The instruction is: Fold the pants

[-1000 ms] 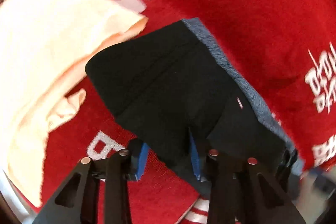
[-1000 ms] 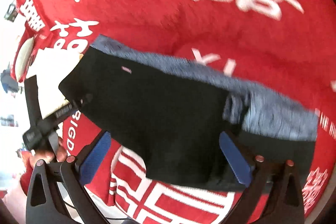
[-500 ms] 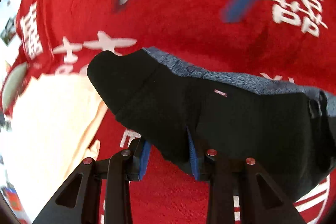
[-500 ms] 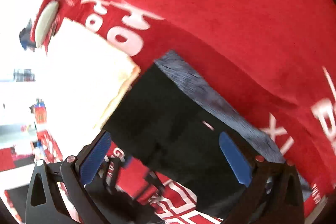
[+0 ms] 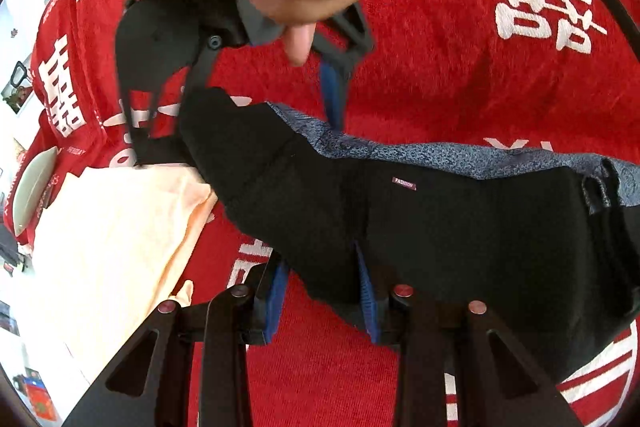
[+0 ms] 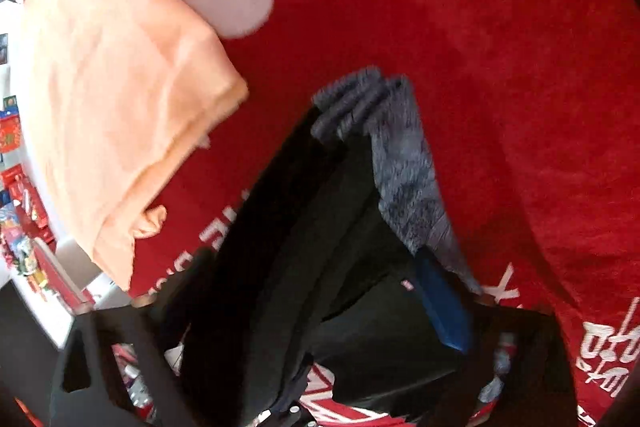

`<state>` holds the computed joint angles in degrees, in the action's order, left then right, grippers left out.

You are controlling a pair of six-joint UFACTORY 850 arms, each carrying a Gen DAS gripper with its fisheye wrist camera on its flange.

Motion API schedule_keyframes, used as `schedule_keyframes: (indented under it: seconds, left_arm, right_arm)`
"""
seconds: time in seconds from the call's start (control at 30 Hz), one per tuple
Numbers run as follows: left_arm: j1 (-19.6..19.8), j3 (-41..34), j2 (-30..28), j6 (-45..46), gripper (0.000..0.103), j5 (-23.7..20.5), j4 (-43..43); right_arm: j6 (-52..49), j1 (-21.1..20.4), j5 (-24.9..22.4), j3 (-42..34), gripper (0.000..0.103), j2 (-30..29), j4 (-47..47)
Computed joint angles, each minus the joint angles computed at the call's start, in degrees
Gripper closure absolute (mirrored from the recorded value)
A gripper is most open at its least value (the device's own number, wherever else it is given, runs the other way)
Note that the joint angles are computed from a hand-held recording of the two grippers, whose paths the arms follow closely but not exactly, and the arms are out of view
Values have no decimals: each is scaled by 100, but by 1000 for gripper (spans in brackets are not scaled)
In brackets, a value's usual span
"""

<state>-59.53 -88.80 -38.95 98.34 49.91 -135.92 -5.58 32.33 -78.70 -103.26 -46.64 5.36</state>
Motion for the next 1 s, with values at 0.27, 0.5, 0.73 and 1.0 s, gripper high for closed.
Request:
schedule_keyframes:
  seconds: [0.27, 0.5, 0.73, 1.0]
  left_arm:
    - [-80, -289, -78, 139, 69, 67, 37]
    - [-262, -669, -86, 268, 69, 154, 284]
    - [-458, -1157, -143, 566, 69, 34, 316]
    - [-885, -2386, -707, 1677, 69, 9, 206]
  right_arm:
    - [-557, -298, 788, 989, 85, 827, 792]
    - [-1170, -971, 1281, 1949, 86, 1758, 1950]
    - [-2186, -1894, 1505, 2967, 86, 2770, 3419]
    - [-3044, -3228, 1253, 4128, 86, 4081, 4453]
